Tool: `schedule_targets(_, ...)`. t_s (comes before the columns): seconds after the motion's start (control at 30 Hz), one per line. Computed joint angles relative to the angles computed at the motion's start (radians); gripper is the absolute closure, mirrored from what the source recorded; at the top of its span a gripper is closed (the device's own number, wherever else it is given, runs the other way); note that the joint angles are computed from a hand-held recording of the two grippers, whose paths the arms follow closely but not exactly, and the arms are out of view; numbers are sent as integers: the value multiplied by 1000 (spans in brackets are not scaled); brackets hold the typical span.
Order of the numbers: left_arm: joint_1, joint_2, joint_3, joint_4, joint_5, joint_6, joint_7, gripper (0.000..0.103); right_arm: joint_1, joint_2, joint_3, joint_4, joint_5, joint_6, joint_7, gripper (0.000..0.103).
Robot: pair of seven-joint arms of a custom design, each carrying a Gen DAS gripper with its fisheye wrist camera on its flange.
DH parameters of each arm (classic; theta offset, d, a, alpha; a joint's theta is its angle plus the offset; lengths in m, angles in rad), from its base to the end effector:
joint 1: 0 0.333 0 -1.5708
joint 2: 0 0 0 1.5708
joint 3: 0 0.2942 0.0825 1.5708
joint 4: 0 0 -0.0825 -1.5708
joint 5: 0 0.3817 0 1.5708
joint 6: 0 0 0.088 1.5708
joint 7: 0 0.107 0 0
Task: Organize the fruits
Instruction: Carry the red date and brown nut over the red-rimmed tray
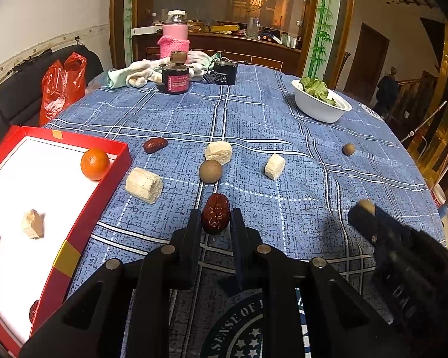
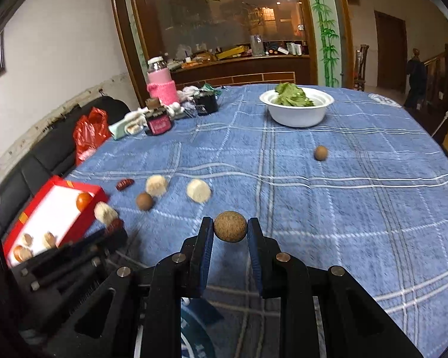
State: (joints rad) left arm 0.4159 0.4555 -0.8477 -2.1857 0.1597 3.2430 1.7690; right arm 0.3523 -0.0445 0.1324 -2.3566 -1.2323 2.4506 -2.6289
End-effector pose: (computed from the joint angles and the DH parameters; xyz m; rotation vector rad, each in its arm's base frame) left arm 0.5497 -0.2420 0.3177 -1.2322 2.3630 -1.0731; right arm 0.4503 0.2367 0.3399 -1.1155 2.2410 -0.8907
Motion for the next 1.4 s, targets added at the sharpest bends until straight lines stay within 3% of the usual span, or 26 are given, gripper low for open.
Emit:
schedule_targets(0.27, -20, -8, 23, -2, 7, 11, -16, 86, 16, 13, 6, 3, 39, -40, -27, 79)
schedule_targets(0.83, -59, -27, 67, -4, 23, 25, -54, 86, 18, 10, 4, -5, 9, -26, 1, 79)
schedule_targets(1.4, -53, -22, 63, 0, 32, 18, -65, 86, 18, 10, 2, -5, 0, -17, -1, 79)
